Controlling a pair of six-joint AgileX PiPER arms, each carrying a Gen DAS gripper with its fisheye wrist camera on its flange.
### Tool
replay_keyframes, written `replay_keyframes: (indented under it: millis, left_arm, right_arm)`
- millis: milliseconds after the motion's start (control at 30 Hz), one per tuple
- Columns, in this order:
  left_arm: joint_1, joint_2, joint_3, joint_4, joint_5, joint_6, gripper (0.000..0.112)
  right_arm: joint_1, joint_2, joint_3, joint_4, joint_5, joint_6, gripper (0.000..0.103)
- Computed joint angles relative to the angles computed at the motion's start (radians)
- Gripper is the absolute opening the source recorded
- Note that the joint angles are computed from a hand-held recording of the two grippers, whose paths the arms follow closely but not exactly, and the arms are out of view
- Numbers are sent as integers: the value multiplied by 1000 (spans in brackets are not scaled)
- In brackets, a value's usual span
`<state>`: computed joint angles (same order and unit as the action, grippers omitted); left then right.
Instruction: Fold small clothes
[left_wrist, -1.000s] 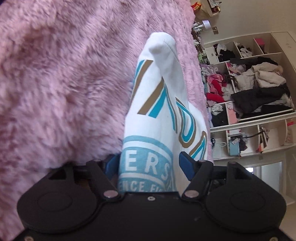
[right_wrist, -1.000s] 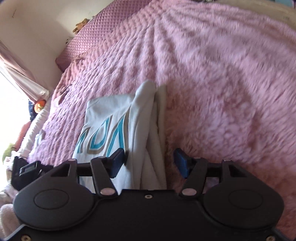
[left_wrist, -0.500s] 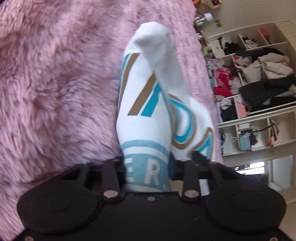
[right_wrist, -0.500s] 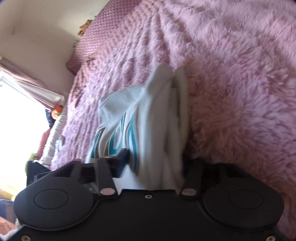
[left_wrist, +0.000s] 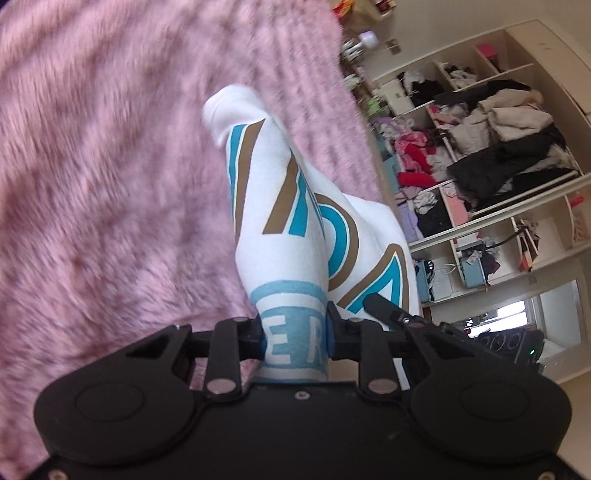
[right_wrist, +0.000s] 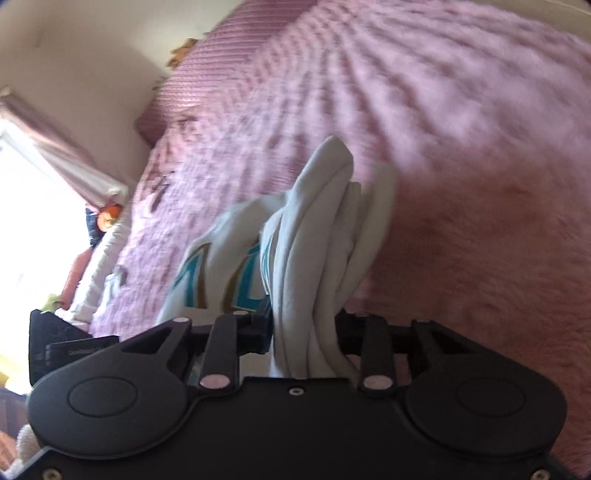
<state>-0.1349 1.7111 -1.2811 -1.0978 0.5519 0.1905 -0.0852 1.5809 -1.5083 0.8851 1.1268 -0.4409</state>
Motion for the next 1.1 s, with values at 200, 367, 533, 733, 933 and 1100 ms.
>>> replay_keyframes:
  millis: [200,367,533,733,933,1100]
  left_arm:
    - [178,-181,85,95,96,-3,24]
    - [427,-279,94,170,241,35,24]
    - [673,-273,102,153,353,182,24]
    - [916,-95,200,30,424,384,29]
    - [1147,81,303,-196,578,530,35]
    - [1187,101,178,-231,566,515,58]
  right_arm:
    - [250,45,-151,-75,-84,112,31]
    - [446,166,-260,-60,-199,164,31]
    - [585,307,-349,-34,-302,202,31]
    - [671,465,-424,-132,-337,323,30]
    - [657,535,-486,-215,-282,402,40]
    - [661,438,-443,-348,-391,454,48]
